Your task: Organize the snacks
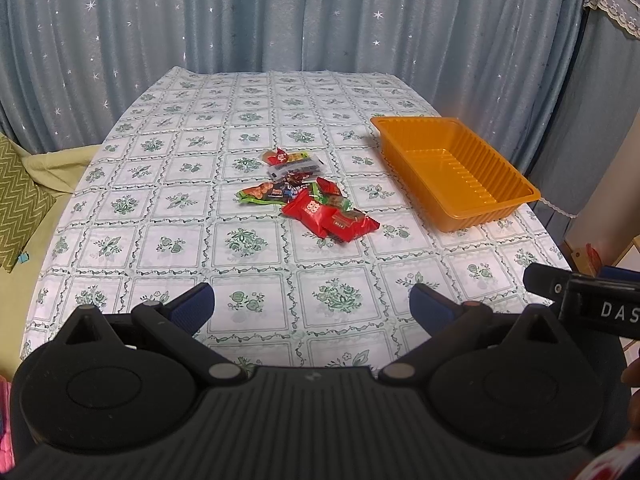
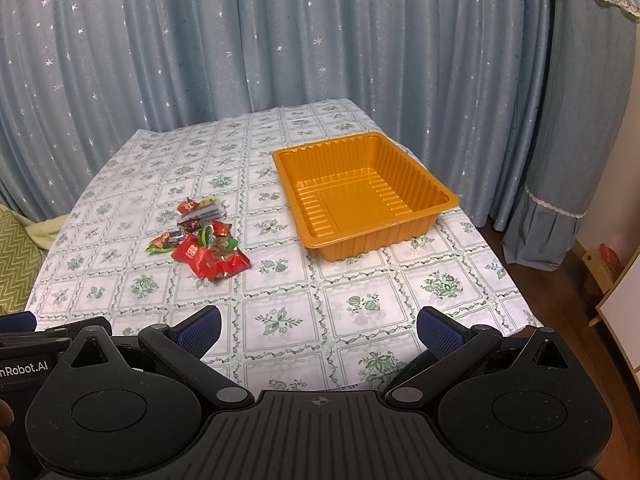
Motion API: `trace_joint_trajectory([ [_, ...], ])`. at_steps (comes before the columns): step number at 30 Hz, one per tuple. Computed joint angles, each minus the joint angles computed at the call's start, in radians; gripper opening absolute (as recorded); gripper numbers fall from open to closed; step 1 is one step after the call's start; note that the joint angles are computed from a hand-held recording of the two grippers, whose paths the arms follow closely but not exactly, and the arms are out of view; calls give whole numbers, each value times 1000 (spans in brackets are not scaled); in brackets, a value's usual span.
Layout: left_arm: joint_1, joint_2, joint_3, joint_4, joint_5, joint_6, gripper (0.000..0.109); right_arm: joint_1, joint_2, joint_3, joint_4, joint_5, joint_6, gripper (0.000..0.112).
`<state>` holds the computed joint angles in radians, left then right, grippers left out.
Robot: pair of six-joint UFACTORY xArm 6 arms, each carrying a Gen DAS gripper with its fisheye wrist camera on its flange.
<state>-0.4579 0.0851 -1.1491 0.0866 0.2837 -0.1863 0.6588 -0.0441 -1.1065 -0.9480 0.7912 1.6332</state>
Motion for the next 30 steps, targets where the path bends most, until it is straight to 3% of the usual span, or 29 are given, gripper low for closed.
trace_joint_trajectory([
  [15, 6, 30, -16, -128, -5, 92, 103, -24, 15, 11, -32, -60, 41, 103],
  [23, 44, 146, -126, -213, 25, 142, 103, -84, 87, -9, -75, -200, 64, 103],
  [29, 80, 264, -250, -166, 30, 105, 103, -135, 213, -104, -91, -312, 42, 102],
  [30, 84, 285, -275, -163, 36, 101, 103, -144, 238, -125, -94, -331, 35, 95],
])
